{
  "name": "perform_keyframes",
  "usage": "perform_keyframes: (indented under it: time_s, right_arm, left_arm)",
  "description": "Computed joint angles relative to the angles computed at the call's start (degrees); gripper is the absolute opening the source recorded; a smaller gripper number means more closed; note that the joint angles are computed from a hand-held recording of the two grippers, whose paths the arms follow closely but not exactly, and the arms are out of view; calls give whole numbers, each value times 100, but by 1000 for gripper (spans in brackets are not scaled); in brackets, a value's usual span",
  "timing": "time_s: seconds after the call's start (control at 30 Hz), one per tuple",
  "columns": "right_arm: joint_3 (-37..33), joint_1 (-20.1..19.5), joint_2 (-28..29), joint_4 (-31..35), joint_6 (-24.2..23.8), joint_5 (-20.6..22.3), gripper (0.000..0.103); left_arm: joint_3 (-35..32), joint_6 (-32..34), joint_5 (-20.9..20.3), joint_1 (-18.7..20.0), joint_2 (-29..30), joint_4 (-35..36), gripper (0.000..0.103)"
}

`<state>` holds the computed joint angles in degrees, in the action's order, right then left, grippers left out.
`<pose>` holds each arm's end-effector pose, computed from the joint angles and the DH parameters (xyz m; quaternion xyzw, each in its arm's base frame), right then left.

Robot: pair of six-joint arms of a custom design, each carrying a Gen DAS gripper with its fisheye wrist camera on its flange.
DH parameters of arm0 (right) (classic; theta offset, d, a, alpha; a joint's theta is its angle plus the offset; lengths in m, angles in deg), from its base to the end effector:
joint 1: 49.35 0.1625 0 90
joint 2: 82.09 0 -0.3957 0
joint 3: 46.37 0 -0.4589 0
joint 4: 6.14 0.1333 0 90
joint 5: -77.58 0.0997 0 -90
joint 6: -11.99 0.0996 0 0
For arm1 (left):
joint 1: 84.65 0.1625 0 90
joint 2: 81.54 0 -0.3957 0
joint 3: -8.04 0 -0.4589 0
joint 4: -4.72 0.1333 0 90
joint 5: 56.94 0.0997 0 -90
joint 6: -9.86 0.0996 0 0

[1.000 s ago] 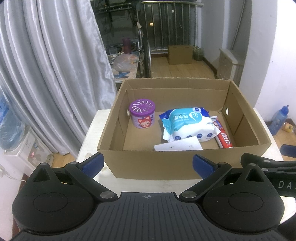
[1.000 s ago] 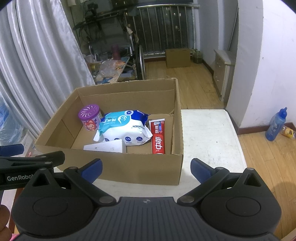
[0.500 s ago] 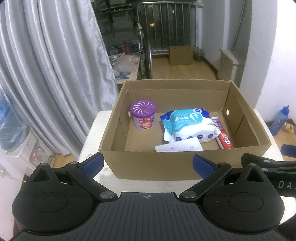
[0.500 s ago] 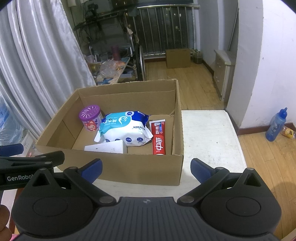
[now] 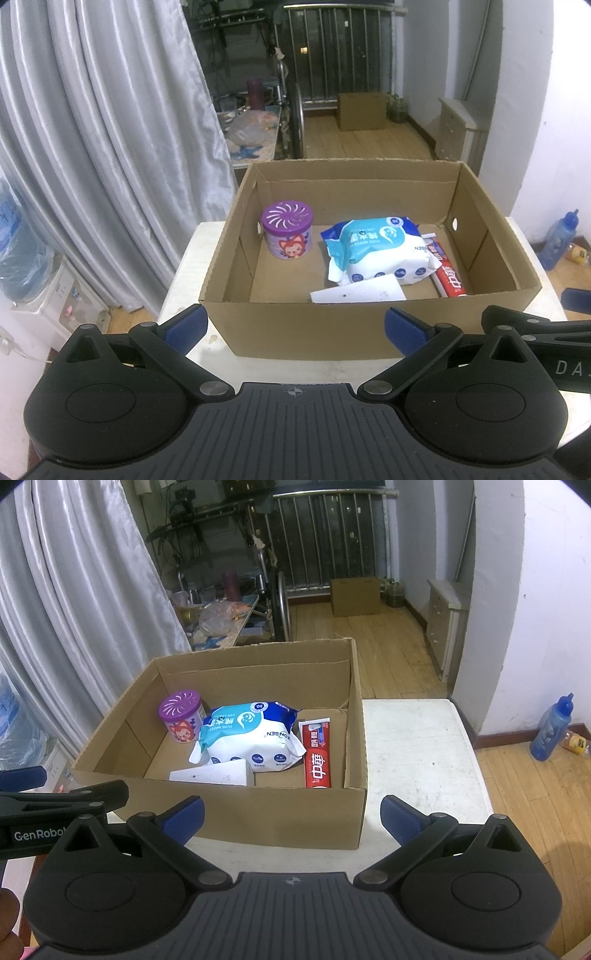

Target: Organize objects

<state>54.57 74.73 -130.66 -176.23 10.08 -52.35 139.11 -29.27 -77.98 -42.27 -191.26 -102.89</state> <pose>0.4305 -0.5126 0.0745 0.2041 -0.8932 0.3082 0.2561 -0.1364 -0.4307 0.3257 0.0794 0.8203 -0.3690 0.4298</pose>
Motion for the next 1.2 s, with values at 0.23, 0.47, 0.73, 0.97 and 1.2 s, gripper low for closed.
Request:
perform_keyframes:
  time_s: [0.23,0.47,0.73,0.97,1.2]
  right_arm:
    - [-11,24,3,22,46,-16,103]
    - [4,33,-7,27,79,-25,103]
    - [32,51,-26,36,121,-28,103]
    - [50,53,-33,17,141,-46,103]
    - [75,66,-46,-6,158,-54,103]
  left_arm:
    - [5,8,11,-2,1,-6,102]
    - [4,15,-2,0,5,-15,102]
    - [5,-25,24,-10,9,20,102]
    - [0,-115,40,-40,-2,116,102]
    - [-1,-105,35,-42,-8,114,102]
